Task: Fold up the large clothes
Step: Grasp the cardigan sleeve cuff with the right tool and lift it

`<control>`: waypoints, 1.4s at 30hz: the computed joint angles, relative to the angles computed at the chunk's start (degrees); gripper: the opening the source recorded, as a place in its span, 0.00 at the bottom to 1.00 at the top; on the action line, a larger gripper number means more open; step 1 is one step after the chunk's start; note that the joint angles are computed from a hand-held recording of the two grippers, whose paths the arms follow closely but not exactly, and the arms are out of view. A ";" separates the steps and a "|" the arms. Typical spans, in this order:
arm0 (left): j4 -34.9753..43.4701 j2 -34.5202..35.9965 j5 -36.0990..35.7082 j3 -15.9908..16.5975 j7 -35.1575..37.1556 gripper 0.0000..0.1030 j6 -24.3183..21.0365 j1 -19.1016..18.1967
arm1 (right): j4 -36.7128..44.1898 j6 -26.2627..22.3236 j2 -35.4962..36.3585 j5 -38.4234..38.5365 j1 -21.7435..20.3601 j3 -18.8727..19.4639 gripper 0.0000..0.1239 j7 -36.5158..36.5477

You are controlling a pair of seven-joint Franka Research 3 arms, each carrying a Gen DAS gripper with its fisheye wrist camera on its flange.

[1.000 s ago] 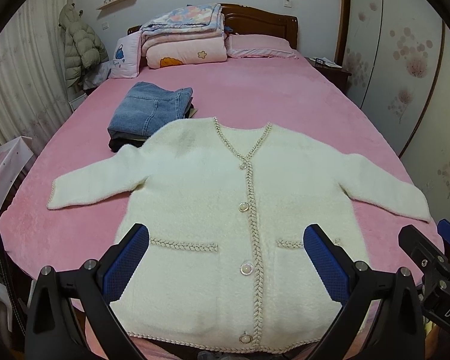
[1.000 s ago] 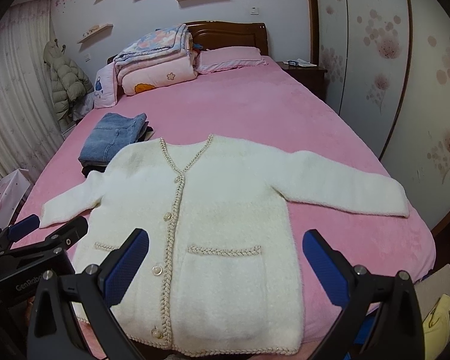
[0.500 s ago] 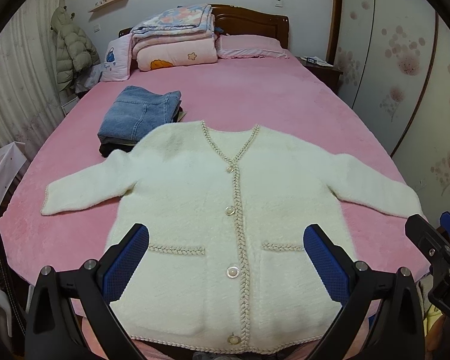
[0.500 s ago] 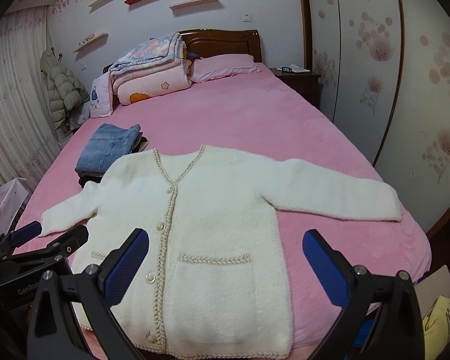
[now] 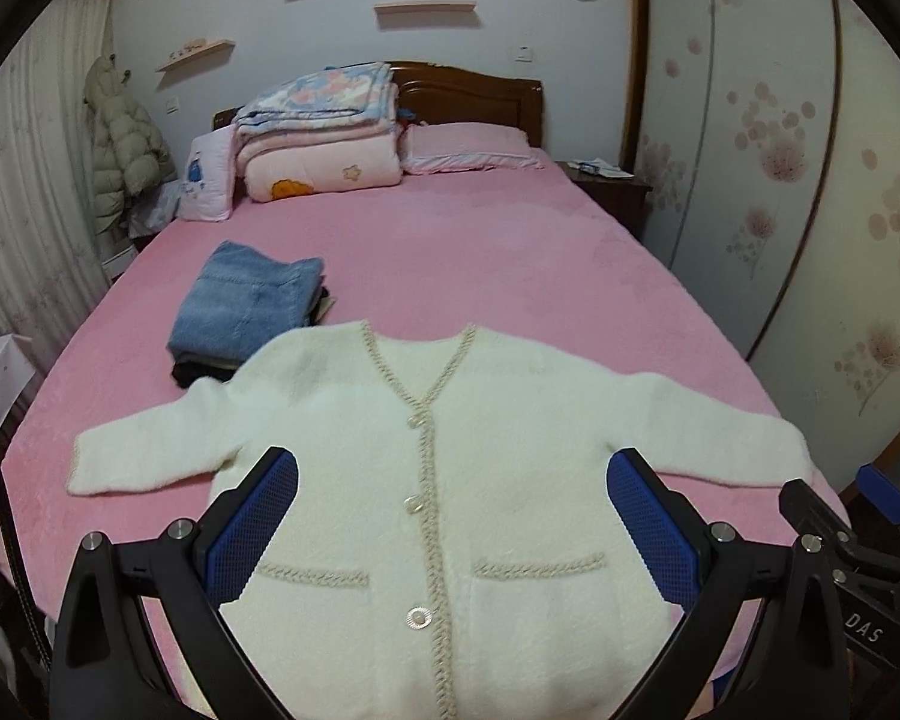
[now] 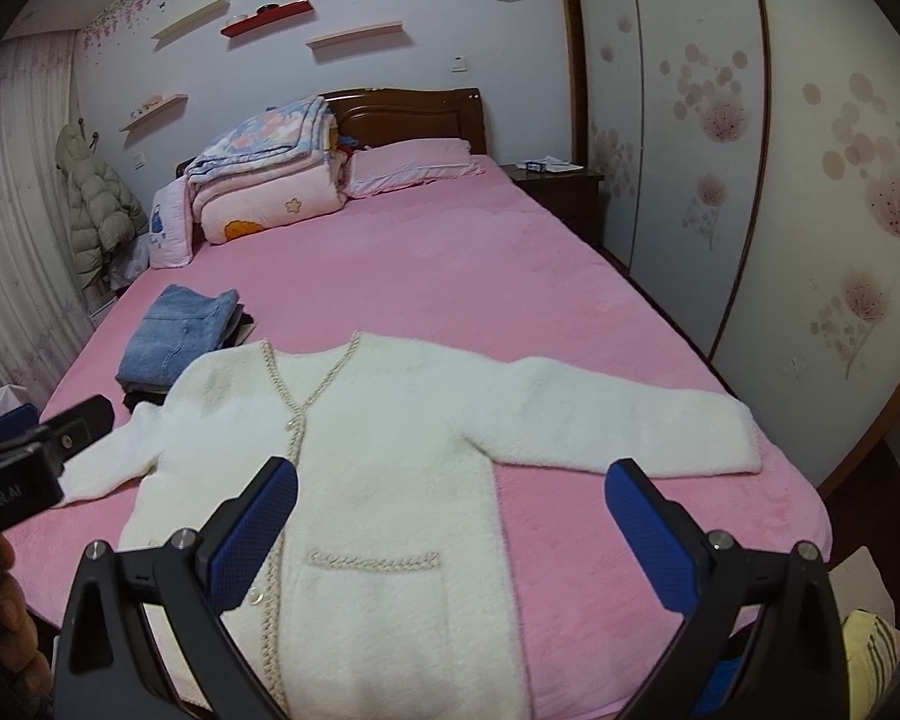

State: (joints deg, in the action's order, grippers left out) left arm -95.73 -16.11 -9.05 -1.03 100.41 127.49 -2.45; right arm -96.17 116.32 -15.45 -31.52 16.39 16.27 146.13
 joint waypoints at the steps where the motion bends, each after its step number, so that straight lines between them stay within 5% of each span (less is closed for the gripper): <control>1: 0.36 0.44 -1.28 0.19 0.84 0.99 0.29 -0.55 | -0.37 0.14 -0.37 -0.03 -0.21 -0.33 0.83 0.08; 25: 17.98 28.13 1.67 -12.17 -2.78 0.99 6.56 -7.67 | -13.66 5.01 -5.19 4.98 -12.68 -8.48 0.83 -1.12; 34: 17.25 36.37 1.34 -14.43 -7.33 0.99 13.26 -9.29 | -26.08 13.68 -7.53 15.50 -17.75 -13.60 0.78 -1.25; 42: 18.25 40.39 7.96 -14.64 -10.80 0.99 13.84 -12.17 | -36.97 23.79 -9.53 28.54 -20.94 -17.48 0.67 -3.82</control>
